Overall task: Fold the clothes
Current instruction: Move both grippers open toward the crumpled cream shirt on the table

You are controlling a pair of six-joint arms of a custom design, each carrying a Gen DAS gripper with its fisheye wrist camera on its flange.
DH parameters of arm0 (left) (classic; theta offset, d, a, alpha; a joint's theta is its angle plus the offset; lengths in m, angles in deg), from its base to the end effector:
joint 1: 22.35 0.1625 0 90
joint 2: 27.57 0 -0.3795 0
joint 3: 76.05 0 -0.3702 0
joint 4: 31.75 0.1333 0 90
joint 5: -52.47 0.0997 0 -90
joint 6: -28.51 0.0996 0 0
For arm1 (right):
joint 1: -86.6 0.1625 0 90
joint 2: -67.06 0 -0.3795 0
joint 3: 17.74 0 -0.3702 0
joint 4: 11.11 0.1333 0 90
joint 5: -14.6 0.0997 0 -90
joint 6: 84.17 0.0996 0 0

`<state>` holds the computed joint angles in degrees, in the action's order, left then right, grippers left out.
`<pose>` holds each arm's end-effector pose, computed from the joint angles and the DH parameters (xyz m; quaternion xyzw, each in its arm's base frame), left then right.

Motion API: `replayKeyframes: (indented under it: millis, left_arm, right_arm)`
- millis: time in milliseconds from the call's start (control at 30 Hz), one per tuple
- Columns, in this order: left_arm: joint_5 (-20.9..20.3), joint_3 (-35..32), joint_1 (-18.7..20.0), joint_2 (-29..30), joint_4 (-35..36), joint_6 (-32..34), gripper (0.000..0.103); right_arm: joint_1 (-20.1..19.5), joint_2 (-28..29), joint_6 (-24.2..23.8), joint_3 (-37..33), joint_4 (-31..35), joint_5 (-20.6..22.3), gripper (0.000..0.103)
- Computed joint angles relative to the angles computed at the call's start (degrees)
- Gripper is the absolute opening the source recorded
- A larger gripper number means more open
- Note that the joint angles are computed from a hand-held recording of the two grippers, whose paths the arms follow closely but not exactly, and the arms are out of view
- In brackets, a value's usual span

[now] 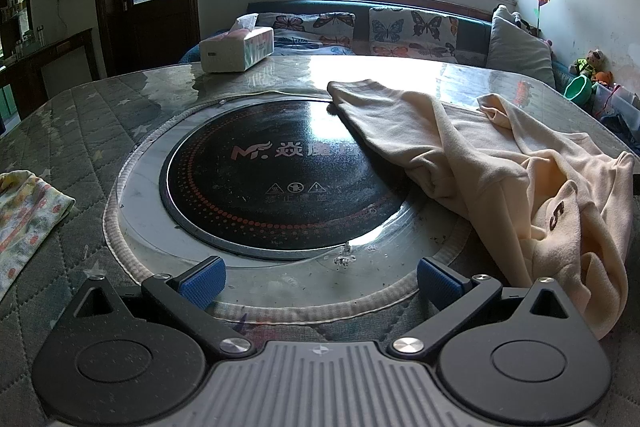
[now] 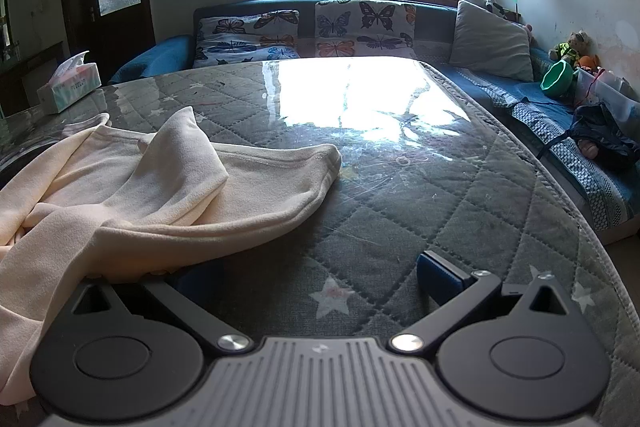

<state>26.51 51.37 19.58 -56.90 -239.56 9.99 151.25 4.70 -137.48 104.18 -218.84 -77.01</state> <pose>-0.1392 -0.4246 -0.0255 0.1252 0.8309 -0.4081 0.3569 -0.0965 -0.5084 0.2117 0.2045 -0.8496 0.3682 0.3176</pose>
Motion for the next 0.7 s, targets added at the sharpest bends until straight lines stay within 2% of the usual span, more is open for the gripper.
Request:
replayKeyframes:
  millis: [167, 467, 700]
  left_arm:
    - [0.3, -0.4, 0.3, 0.0, 0.8, -0.1, 0.103]
    - [1.3, -0.5, -0.8, -2.9, 12.9, -10.3, 0.103]
    - [0.7, -0.3, -2.5, -4.3, 17.0, -13.7, 0.103]
  right_arm:
    - [0.0, -0.4, -0.4, 0.2, 0.5, -0.1, 0.103]
    - [-1.1, -4.7, -2.1, 3.5, 4.5, 1.4, 0.103]
    - [-2.4, -8.5, -2.6, 7.0, 6.6, 3.4, 0.103]
